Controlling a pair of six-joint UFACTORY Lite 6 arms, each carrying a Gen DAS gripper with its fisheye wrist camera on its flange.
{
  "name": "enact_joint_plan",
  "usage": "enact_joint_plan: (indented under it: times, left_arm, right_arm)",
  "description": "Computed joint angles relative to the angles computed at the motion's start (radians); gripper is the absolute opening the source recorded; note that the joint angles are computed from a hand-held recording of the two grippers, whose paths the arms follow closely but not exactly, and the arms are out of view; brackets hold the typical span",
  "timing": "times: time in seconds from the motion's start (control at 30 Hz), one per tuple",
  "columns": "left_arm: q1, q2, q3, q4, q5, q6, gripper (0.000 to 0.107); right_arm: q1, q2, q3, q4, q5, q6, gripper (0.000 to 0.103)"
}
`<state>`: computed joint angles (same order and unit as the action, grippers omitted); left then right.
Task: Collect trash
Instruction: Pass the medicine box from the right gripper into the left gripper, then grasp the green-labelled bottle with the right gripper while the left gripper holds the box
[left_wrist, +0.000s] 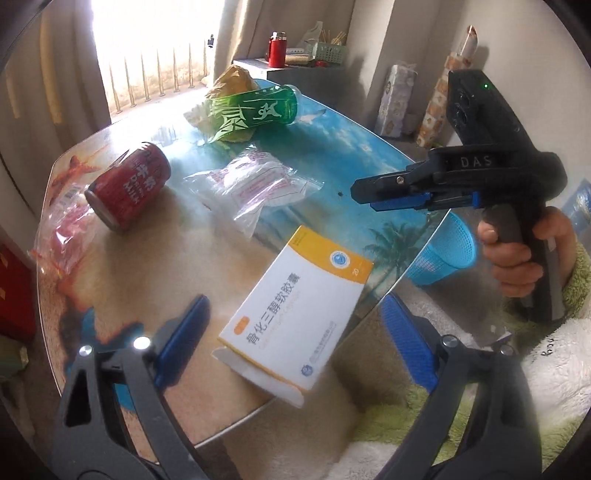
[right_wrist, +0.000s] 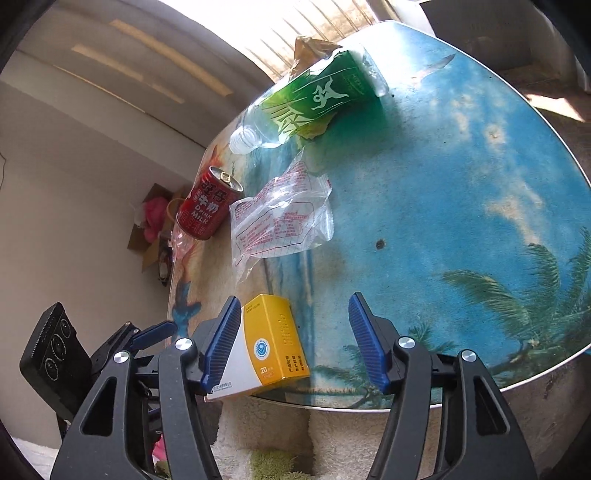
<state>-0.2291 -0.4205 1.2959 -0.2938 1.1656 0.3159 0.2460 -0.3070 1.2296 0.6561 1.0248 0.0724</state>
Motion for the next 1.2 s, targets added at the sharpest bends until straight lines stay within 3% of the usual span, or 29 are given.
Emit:
enact_joint_plan:
  times: [0.17,0.33,0.43,0.77,0.97,1.2]
  left_arm:
    - [-0.127,0.134,0.013,0.089,-0.061,-0.013,0.09]
    - [-0.21,0.171,0.003,0.221,-0.075,-0.124,0.089]
    - [-0.163,0.169,-0.004,0.184,-0.065,-0.143,0.076]
    - [0.039,0.12,-0.057,0.177,-0.068,-0.281,0.07]
    - [0.086,0.099,-0.092,0.154,-0.077,-0.258,0.07]
    - [0.11,0.078,-0.108,0.126,-0.094,-0.25,0.069]
  right_arm:
    - [-0.091,-0.079,-0.059,0.019,0.057,-0.037,0.062]
    - [-0.125,-0.101,-0.105,0.035,0.071,-0.056,0.062]
    - [-0.101,-0.082,-0.099,0.034,0.05,-0.053,0.062]
    - [-0.007,0.029,0.003,-0.045,0.013,-0.029,0.062]
    - [0.05,0.244,0.324,-0.216,0.032,-0.06,0.063]
    - [0.109,0.745,1.056,-0.348,0.132,-0.278,0.075]
